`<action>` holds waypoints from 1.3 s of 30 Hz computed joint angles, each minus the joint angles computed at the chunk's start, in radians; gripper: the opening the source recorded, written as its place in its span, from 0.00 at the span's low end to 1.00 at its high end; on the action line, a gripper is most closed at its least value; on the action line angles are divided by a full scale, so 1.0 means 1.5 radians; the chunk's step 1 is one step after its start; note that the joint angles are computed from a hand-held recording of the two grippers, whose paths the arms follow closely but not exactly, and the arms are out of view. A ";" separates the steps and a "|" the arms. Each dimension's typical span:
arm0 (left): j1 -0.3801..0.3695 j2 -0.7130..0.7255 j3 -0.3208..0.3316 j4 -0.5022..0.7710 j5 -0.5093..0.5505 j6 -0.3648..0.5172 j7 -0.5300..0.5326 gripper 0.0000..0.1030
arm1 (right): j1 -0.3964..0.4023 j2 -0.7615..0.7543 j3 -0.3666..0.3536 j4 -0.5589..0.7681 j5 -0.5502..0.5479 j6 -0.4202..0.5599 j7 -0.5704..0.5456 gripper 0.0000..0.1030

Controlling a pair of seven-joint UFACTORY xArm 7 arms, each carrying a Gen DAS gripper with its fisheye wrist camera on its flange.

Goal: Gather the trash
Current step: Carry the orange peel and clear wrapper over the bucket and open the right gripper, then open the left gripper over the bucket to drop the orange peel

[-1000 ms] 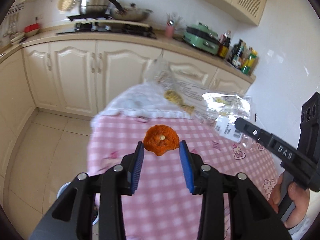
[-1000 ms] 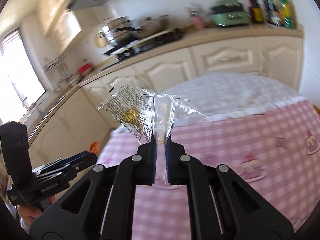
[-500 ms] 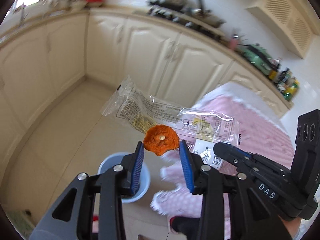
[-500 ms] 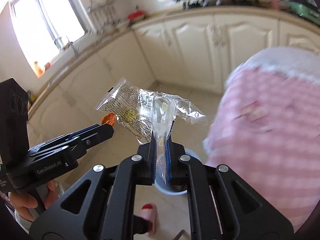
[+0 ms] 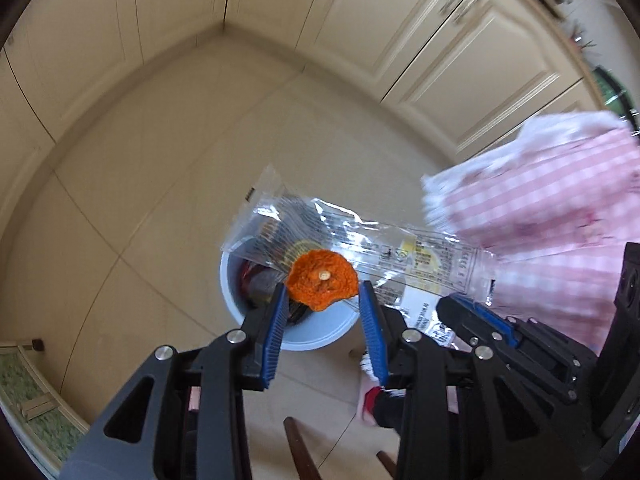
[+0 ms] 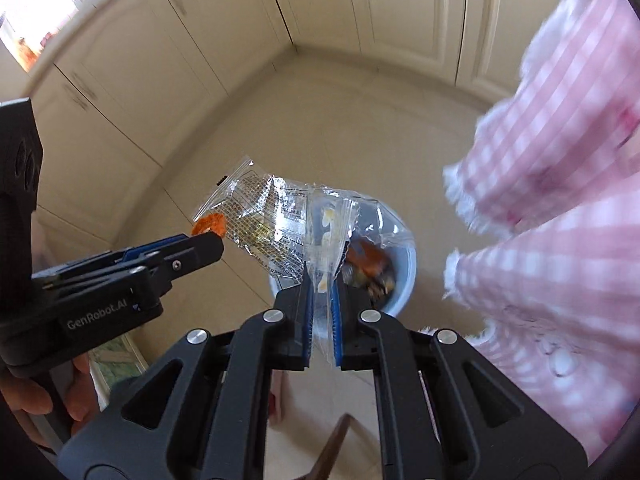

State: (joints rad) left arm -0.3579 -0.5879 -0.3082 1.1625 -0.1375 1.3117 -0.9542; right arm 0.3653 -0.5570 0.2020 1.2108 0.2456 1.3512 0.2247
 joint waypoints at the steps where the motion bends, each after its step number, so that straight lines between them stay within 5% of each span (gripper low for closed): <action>1: -0.001 0.003 0.005 -0.014 -0.008 -0.008 0.002 0.34 | -0.002 0.006 0.002 -0.017 -0.003 -0.005 0.000 0.08; 9: -0.015 0.031 0.033 -0.105 -0.053 -0.072 0.022 0.34 | 0.000 0.031 -0.003 -0.111 0.003 -0.049 0.009 0.11; 15: -0.029 0.063 0.031 -0.112 -0.063 -0.096 0.021 0.34 | -0.001 0.042 -0.004 -0.134 -0.011 -0.070 0.014 0.47; 31: -0.042 0.098 0.031 -0.071 -0.056 -0.090 0.019 0.36 | 0.002 0.006 0.008 -0.122 -0.053 -0.041 0.005 0.49; 34: -0.038 0.093 0.019 -0.051 -0.033 -0.072 0.002 0.51 | 0.001 -0.003 0.008 -0.111 -0.066 -0.032 -0.007 0.50; 39: -0.039 0.078 0.005 -0.016 -0.010 -0.030 -0.019 0.52 | -0.002 -0.017 0.009 -0.090 -0.070 -0.012 -0.013 0.50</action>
